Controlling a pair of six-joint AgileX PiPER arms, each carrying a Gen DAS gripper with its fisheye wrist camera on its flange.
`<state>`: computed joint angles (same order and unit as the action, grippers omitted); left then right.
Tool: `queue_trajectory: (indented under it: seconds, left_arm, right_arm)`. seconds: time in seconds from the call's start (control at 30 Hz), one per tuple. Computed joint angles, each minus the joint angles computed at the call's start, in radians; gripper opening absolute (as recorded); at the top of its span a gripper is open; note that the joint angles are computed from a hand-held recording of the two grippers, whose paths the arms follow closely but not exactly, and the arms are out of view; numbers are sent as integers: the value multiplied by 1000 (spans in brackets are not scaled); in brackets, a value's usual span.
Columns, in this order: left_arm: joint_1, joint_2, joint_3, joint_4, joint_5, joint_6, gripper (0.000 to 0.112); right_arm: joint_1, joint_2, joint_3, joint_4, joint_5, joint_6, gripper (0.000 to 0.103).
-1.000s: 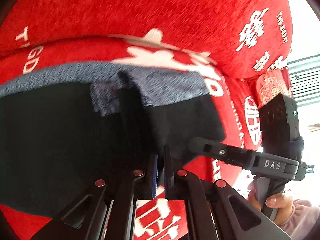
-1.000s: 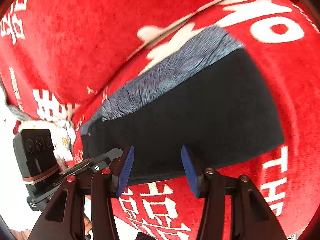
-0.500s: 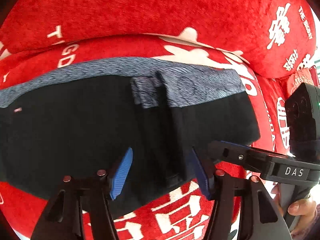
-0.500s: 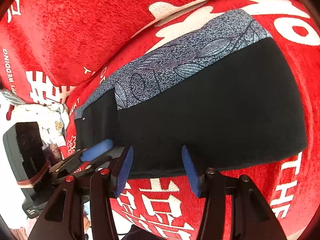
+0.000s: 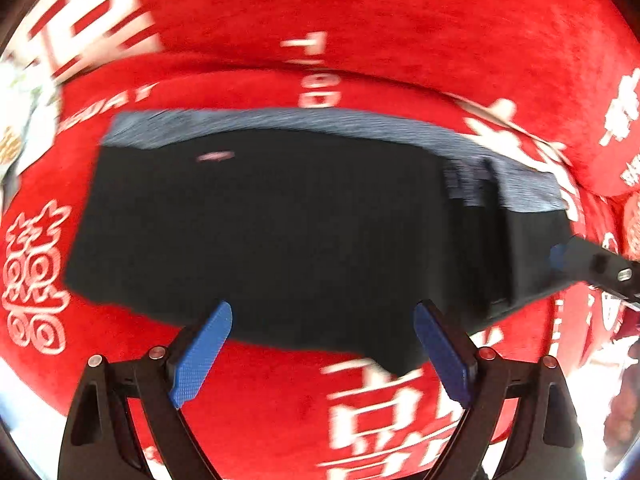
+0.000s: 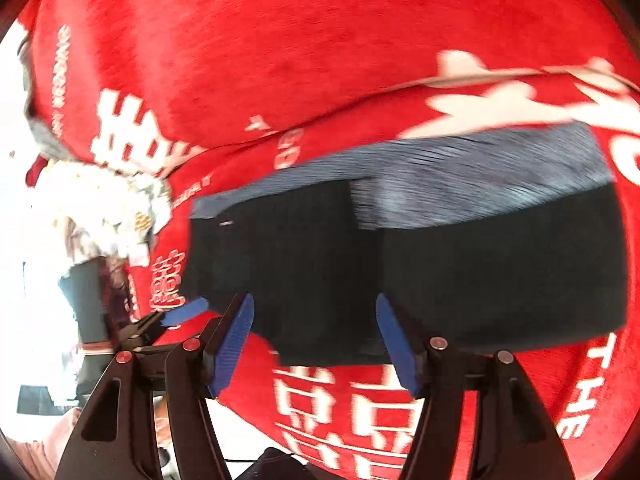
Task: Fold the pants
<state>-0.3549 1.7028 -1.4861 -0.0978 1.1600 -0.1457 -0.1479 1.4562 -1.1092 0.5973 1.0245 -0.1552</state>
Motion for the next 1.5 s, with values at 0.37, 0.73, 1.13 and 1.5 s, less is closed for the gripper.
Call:
queue_trajectory:
  seconds: [0.37, 0.73, 1.13, 1.5]
  left_arm:
    - [234, -60, 155, 18, -33, 41, 93]
    - [436, -84, 207, -15, -61, 167, 93]
    - [724, 14, -129, -45, 26, 397, 93]
    - [614, -45, 151, -91, -40, 327, 93]
  right_arm:
    - [389, 203, -227, -124, -53, 246, 68]
    - [568, 412, -499, -252, 8, 390, 68]
    - [571, 544, -816, -288, 35, 484, 68]
    - [541, 432, -544, -409, 10, 502, 68]
